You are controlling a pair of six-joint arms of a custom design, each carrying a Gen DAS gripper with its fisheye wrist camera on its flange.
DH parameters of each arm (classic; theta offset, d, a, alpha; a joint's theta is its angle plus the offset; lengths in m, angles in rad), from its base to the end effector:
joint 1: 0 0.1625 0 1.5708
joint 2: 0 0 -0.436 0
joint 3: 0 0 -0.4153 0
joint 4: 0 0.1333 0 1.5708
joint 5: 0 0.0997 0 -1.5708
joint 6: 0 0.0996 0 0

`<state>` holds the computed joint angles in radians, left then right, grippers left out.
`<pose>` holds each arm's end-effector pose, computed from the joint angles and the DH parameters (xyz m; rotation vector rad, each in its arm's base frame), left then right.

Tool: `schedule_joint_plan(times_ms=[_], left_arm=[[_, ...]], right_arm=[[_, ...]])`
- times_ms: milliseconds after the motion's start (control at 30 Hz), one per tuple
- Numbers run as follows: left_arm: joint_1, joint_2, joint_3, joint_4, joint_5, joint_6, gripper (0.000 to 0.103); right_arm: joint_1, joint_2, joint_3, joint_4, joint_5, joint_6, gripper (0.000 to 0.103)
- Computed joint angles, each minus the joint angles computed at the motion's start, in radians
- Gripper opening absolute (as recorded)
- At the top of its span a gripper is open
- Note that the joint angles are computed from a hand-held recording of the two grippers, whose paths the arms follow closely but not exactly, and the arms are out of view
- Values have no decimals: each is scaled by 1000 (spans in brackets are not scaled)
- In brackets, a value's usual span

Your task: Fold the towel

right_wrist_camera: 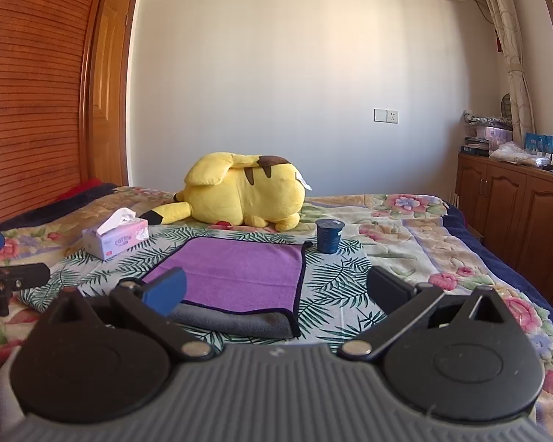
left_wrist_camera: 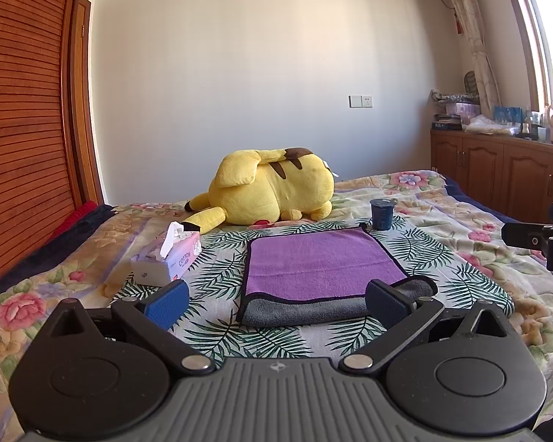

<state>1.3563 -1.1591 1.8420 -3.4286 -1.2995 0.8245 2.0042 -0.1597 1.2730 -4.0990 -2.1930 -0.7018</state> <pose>0.0236 -0.6434 0.3550 0.9269 2.0272 -1.3190 0.3662 -0.6121 -0.0548 0.5834 -1.8908 1.5347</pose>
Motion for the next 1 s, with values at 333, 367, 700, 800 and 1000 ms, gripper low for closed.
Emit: schedule_joint_plan(times_ms=[333,367,700,800,1000], left_arm=[[0,0,0,-1,0,1,87],[0,0,0,-1,0,1,87],[0,1,1,-2,1,3,87],[0,1,1,-2,1,2,87],[0,1,1,-2,2,3,87]], right_arm=[[3,7,-12,7,-6,-2,103],[3,7,-12,7,-6,-2,103],[3,7,-12,7,-6,-4,103],[3,7,-13,7,-6,-4,103],[4,8,-14,8,-7,-5,103]])
